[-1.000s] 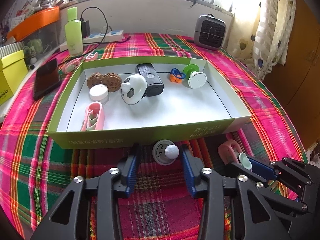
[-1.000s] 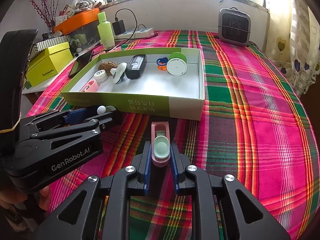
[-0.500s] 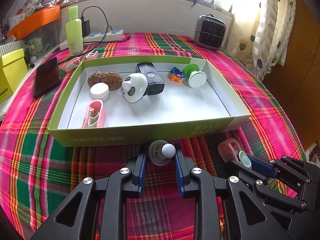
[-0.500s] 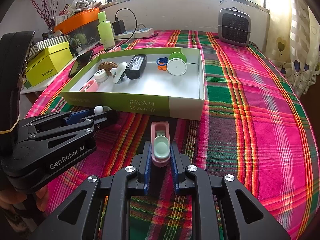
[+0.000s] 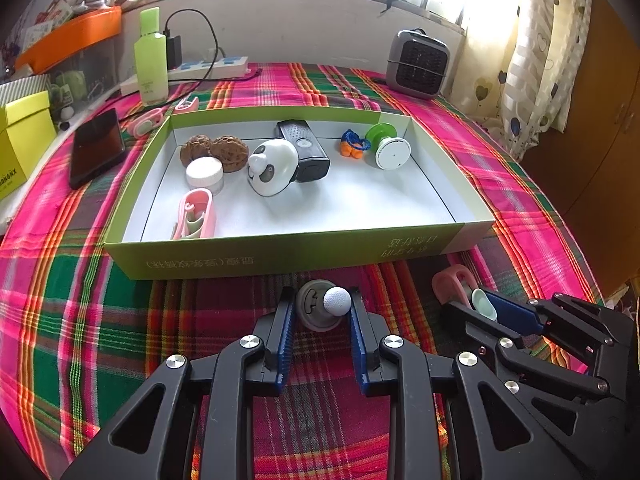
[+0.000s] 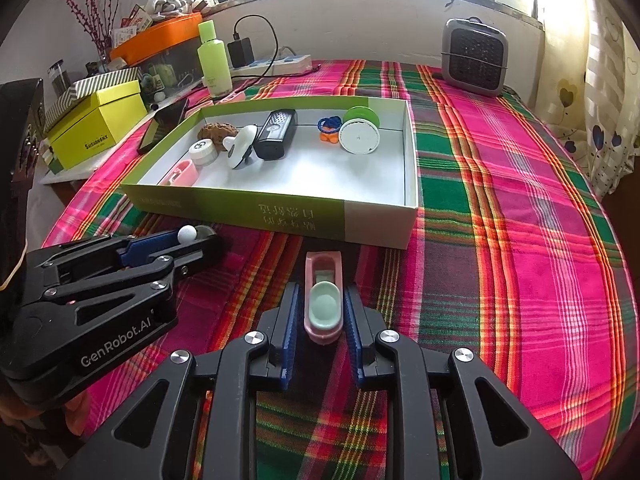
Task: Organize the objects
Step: 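Carry the white knob and pink holder into the box with both grippers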
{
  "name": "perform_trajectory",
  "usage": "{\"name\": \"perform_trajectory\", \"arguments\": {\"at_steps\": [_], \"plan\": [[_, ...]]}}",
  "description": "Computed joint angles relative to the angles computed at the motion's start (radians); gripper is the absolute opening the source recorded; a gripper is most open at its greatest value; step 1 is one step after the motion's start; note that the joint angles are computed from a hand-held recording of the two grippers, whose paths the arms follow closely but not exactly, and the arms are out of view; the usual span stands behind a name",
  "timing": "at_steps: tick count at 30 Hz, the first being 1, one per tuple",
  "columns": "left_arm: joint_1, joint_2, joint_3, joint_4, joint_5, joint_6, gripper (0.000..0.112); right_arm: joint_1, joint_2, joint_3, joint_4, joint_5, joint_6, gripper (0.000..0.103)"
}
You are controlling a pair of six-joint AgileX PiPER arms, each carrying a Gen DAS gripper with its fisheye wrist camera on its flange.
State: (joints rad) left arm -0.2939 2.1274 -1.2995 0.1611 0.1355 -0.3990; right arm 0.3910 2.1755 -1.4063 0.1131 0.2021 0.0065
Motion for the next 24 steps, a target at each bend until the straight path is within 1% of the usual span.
{"name": "perform_trajectory", "arguments": {"at_steps": [3,6,7,11,13,17,19,24], "plan": [[0.001,-0.001,0.001,-0.002,0.001,0.004,0.023,0.000,0.011,-0.021,-0.037,0.011,0.040,0.022],[0.001,-0.001,0.001,-0.016,-0.001,0.019,0.023,0.012,0.013,-0.025,-0.163,0.015,0.162,0.022],[0.001,-0.003,0.003,-0.019,-0.002,0.022,0.023,0.015,0.013,-0.026,-0.184,0.016,0.181,0.022],[0.000,-0.005,0.006,0.000,-0.003,0.005,0.023,0.016,0.013,-0.027,-0.193,0.018,0.192,0.022],[0.000,-0.004,0.006,-0.010,-0.002,0.012,0.023,0.016,0.013,-0.028,-0.197,0.019,0.192,0.022],[0.001,-0.007,0.010,-0.031,-0.003,0.030,0.023,0.020,0.013,-0.027,-0.226,0.019,0.212,0.019],[0.005,-0.009,0.011,-0.071,-0.004,0.068,0.023,0.019,0.011,-0.022,-0.221,0.014,0.211,0.019],[0.006,-0.013,0.017,-0.078,-0.007,0.075,0.023,0.021,0.002,-0.004,-0.231,0.004,0.230,0.018]]}}
